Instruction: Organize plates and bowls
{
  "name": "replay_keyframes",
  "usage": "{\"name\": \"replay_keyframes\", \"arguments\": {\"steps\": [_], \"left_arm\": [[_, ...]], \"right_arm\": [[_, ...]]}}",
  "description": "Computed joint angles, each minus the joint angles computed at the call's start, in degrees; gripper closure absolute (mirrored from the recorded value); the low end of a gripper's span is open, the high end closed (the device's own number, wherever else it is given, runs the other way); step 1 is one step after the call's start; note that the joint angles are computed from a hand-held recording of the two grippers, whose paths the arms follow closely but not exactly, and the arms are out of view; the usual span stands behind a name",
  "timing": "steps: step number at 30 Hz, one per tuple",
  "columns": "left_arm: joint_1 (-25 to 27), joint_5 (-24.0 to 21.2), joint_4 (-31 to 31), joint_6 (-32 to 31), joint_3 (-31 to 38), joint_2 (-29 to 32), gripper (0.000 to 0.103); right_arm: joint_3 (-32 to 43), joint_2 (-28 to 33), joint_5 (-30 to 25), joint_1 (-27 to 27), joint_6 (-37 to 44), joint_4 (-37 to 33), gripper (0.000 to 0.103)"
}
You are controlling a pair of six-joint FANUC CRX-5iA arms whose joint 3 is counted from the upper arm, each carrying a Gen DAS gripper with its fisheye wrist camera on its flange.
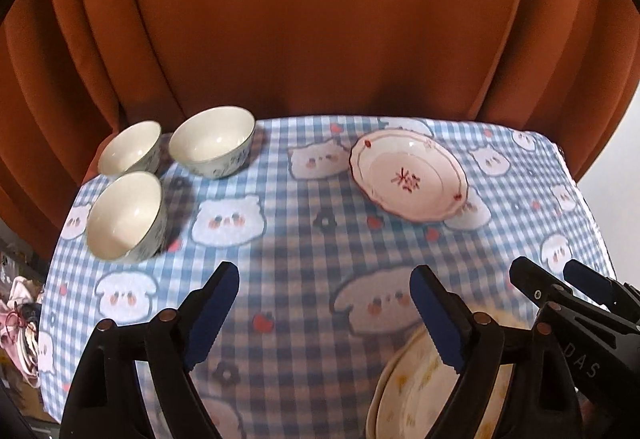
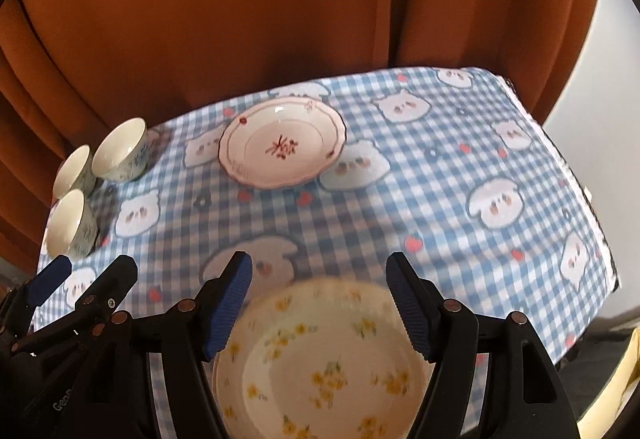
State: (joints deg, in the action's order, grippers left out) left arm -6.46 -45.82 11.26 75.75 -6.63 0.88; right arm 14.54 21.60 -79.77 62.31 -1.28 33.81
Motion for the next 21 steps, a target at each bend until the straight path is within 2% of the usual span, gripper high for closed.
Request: {"name": "replay_keyframes", "arguments": {"steps": [5, 12, 17, 21], "left_arm": [[-2.65, -0.68, -5.91, 8.13, 7.50, 5.92, 0.014], [-6.11, -2.35, -12.39, 17.70, 17.79, 14.65, 0.016], [-8.15, -4.02, -16.52, 22.87, 25.21, 20.71, 0.019], [-8.76, -4.87, -17.44, 25.04, 29.64, 25.10, 0.021]], "right_arm": [[1.17, 1.23, 3.09, -4.63, 5.78, 0.08, 0.030], [0.62, 1.65, 11.65, -11.76, 12.52, -0.58, 0.030], [2.79, 4.16, 15.34, -16.04, 16.50, -2.65, 0.030], [5.00, 6.69, 18.25, -19.20, 18.93, -5.22, 0.030]]}}
